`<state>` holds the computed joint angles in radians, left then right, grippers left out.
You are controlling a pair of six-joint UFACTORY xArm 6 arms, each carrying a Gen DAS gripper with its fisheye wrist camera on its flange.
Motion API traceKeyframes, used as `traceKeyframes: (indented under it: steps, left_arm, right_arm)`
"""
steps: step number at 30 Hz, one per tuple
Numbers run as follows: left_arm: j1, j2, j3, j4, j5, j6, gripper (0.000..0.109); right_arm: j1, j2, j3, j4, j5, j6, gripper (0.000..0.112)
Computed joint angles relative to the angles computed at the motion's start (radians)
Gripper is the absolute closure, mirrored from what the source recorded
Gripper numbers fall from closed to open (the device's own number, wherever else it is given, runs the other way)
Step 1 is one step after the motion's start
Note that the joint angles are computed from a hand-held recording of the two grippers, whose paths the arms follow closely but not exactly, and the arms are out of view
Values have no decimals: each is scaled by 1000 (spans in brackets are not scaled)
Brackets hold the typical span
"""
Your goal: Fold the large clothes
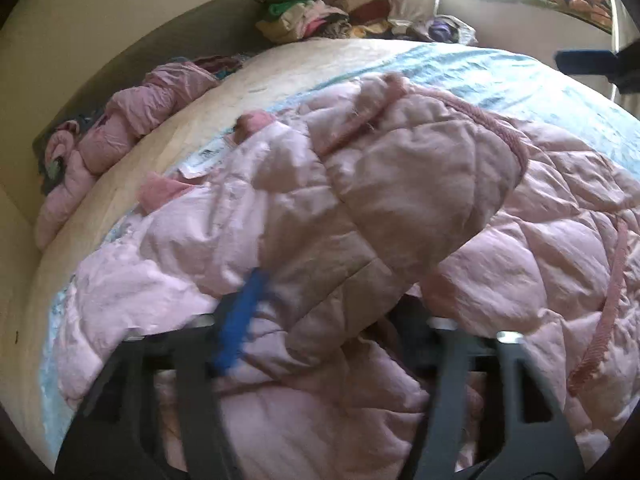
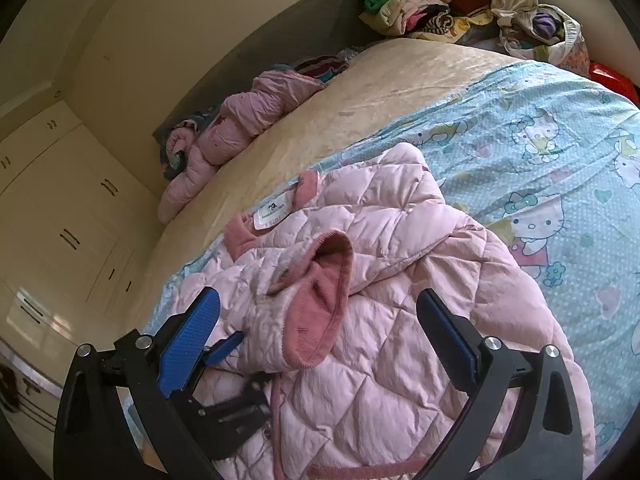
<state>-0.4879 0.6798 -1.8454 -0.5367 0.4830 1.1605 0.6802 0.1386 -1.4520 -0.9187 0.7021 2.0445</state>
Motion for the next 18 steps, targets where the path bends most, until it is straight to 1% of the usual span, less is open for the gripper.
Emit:
traceKeyframes:
  steps: [2,3,4,5,6,8,9,10,11,13,15,18]
  left_arm:
    - [5,-29,21,-24,33,31,27]
    - [1,-39,32,-29,26,36,23]
    - [-2,-52,44,-40,9,49,15]
    - [-4,-66,60,-62,-10,76,15]
    - [-2,-83,71,-94,-5,110,15]
    - [12,-100,63,-158,39,166,15]
    - [20,-103,54,-182,50,182,15]
    - [25,-99,41,-178,46,167,15]
    - [28,-92,28,-168,39,145,15]
    - [47,-52,-45,-138,42,50,15]
    - [74,4,-143,-95,67,-85,15]
    - [115,94,-289,0,68,-300,15]
  right_arm:
    - [-2,5,-4,4,-7,-3,14]
    - [-5,8,-7,9,-13,-9,14]
    - [-10,11,-10,17,-24,-21,14]
    - [-15,11,-8,20,-34,-28,14]
    - [-20,11,-8,15,-44,-30,14]
    - [-34,7,1,6,-71,-19,14]
    - [-46,8,9,16,-100,-17,14]
    - [-60,13,11,39,-132,-29,14]
    - [-69,21,8,64,-156,-52,14]
    - [-86,41,-3,118,-197,-103,14]
    - [-104,70,-19,173,-250,-150,14]
    - [-117,111,-58,233,-268,-206,14]
